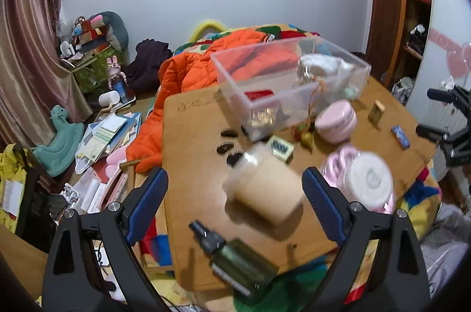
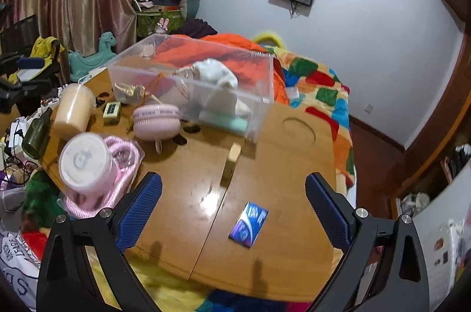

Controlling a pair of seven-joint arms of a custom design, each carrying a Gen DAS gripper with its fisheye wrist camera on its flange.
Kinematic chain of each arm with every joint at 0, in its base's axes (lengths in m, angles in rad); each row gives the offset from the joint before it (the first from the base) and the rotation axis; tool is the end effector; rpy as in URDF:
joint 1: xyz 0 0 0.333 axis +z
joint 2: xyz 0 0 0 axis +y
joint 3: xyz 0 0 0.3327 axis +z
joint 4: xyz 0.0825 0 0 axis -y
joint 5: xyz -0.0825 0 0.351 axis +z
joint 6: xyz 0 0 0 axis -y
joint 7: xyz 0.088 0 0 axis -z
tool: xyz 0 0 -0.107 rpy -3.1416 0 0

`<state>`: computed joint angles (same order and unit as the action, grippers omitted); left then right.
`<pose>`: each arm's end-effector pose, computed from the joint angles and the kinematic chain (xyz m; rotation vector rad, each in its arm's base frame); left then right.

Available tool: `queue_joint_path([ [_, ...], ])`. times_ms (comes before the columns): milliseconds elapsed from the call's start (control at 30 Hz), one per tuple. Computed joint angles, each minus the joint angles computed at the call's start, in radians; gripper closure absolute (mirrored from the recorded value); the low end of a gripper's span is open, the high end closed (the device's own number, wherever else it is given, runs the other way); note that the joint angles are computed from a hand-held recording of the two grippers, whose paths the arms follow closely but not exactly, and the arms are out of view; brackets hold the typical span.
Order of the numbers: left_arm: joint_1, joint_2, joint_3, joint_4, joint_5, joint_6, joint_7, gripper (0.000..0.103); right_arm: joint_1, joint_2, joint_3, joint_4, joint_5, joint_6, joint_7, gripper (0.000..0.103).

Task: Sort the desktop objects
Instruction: 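Grasp the green spray bottle with the left gripper while the right grasps the blue Max box, then lower the green bottle and blue Max box into the clear box and release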

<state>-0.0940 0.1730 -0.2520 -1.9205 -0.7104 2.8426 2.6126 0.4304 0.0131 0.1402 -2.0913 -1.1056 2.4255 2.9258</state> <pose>0.5924 -0.1664 0.5150 -0.9968 2.3299 -0.9951 0.4643 0.2936 0.4852 -1.7620 1.8054 -1.0381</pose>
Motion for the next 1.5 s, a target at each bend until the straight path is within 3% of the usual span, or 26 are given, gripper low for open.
queue_joint_path([
  [367, 0.020, -0.018, 0.029, -0.089, -0.007, -0.067, -0.061, 0.010, -0.002, -0.015, 0.003, -0.069, -0.005, -0.038, 0.127, 0.006],
  [633, 0.003, -0.015, 0.022, -0.147, 0.016, 0.016, -0.098, 0.010, -0.021, -0.010, -0.010, -0.116, 0.005, 0.018, 0.179, 0.008],
  [700, 0.002, -0.011, 0.015, -0.154, 0.005, 0.054, -0.092, 0.010, -0.028, -0.009, -0.014, -0.121, 0.006, 0.031, 0.183, 0.014],
  [767, 0.008, -0.006, 0.011, -0.148, 0.002, 0.042, -0.089, 0.012, -0.038, -0.002, -0.021, -0.121, 0.029, 0.049, 0.166, 0.029],
  [833, 0.009, 0.000, 0.012, -0.141, 0.005, 0.033, -0.094, 0.023, -0.046, 0.005, -0.027, -0.121, 0.041, 0.068, 0.160, 0.036],
  [967, 0.001, 0.013, 0.019, -0.138, 0.056, 0.045, -0.145, 0.031, -0.045, 0.025, -0.028, -0.107, 0.033, 0.058, 0.160, 0.041],
  [1033, 0.001, 0.018, 0.017, -0.138, 0.069, 0.051, -0.161, 0.037, -0.042, 0.037, -0.030, -0.099, 0.040, 0.059, 0.151, 0.049],
  [1200, 0.017, 0.029, -0.009, -0.139, 0.043, 0.096, -0.125, 0.039, -0.039, 0.049, -0.039, -0.092, 0.026, 0.079, 0.169, 0.058],
  [1333, 0.033, 0.040, -0.029, -0.126, 0.008, 0.098, -0.089, 0.039, -0.047, 0.048, -0.047, -0.100, 0.030, 0.134, 0.167, 0.074],
  [1500, 0.029, 0.049, -0.027, -0.109, 0.008, 0.097, -0.088, 0.039, -0.041, 0.054, -0.046, -0.090, 0.037, 0.116, 0.140, 0.077],
])
